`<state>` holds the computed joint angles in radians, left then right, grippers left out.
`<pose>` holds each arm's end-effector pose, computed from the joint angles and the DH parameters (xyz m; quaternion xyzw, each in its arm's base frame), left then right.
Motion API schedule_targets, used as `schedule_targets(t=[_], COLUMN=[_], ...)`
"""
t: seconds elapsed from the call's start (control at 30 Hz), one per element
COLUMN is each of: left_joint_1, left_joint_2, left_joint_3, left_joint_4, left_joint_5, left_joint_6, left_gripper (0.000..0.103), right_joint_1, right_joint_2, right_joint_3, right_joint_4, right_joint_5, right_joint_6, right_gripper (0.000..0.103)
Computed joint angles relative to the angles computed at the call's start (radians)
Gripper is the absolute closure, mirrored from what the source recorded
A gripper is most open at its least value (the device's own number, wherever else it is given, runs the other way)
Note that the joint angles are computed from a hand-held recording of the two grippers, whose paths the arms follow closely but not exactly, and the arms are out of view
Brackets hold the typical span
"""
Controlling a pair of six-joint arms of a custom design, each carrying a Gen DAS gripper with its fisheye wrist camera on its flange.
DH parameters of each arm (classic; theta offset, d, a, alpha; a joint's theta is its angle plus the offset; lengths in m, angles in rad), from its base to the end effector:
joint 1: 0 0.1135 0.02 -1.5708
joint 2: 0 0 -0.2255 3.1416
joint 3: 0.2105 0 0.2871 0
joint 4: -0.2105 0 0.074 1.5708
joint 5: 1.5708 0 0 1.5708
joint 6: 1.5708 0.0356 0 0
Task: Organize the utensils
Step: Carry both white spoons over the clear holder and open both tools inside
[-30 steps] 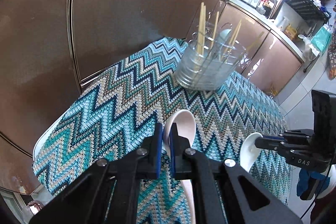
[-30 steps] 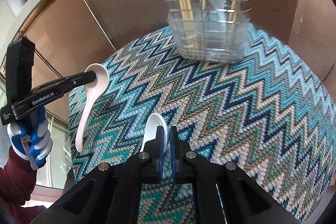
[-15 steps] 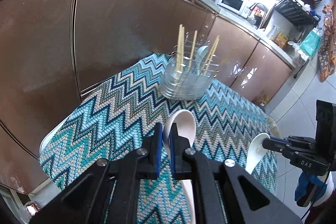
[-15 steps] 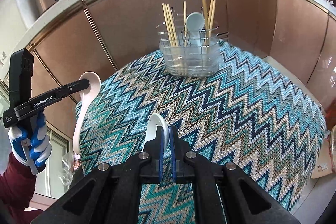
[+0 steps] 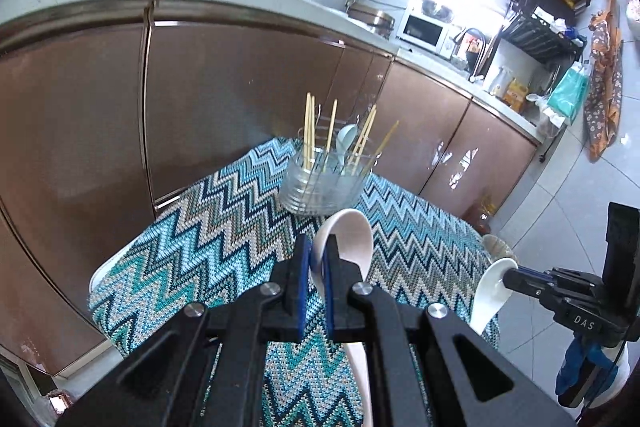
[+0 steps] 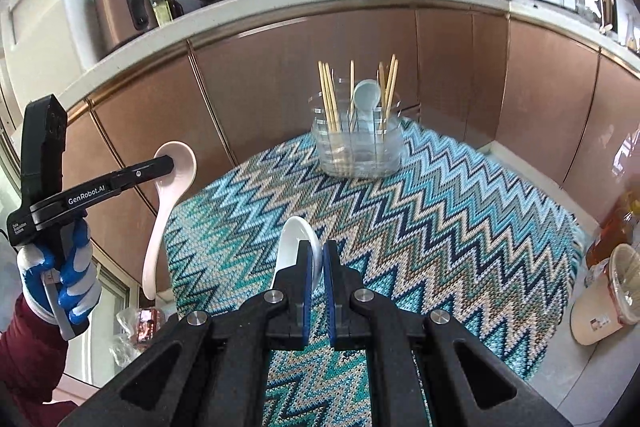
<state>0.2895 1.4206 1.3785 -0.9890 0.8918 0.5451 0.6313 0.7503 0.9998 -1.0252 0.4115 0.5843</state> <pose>0.3135 0.0645 0.3019 0.2249 0.8478 -0.2825 0.3883 0.1605 0.0997 0.3201 0.0579 0.9042 0.0618 0.4187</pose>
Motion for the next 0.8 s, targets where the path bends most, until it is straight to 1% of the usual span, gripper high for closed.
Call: schedule_targets(t=[0.1,0.2,0.3,0.4,0.5,0.6,0.67,0.73,0.8], left_joint_1=[0.016,0.015,-0.005,-0.045,-0.101,-0.174,-0.23,-0.275,-0.326], left_joint_2=[-0.026,-0.042,-0.047,-0.034,-0.005,0.057,0.111,0.161,0.217], left_joint_3=[0.012,0.033,0.058,0.092,0.127,0.181,0.227,0.267,0.301], left_joint_4=[-0.01,0.004,0.065,0.139,0.246,0.377,0.473,0.544,0.634], left_joint_5=[0.021,0.031,0.027,0.003,-0.046,-0.125,-0.2,-0.267,-0.355], left_joint_6=[-0.007,-0.045,-0.128,-0.224,-0.338,-0.462,-0.544,-0.599,-0.65], left_gripper=[0.097,0.097,0.097,0.097,0.097,0.097,0.097,0.097,0.097], right_joint_1=[0.019,0.018,-0.007,-0.062,-0.126,-0.204,-0.263,-0.315,-0.34], right_joint_2=[0.009,0.025,0.06,0.104,0.163,0.231,0.285,0.348,0.411], right_joint_3=[0.029,0.063,0.108,0.159,0.214,0.264,0.294,0.321,0.345], right_joint_4=[-0.008,-0.001,0.017,0.055,0.113,0.204,0.286,0.376,0.452], right_joint_5=[0.043,0.069,0.083,0.073,0.076,0.058,0.03,0.007,0.019], right_joint_6=[-0.003,-0.021,-0.064,-0.128,-0.207,-0.295,-0.353,-0.409,-0.464], right_gripper=[0.097,0.097,0.097,0.097,0.097,0.097,0.097,0.097,0.097])
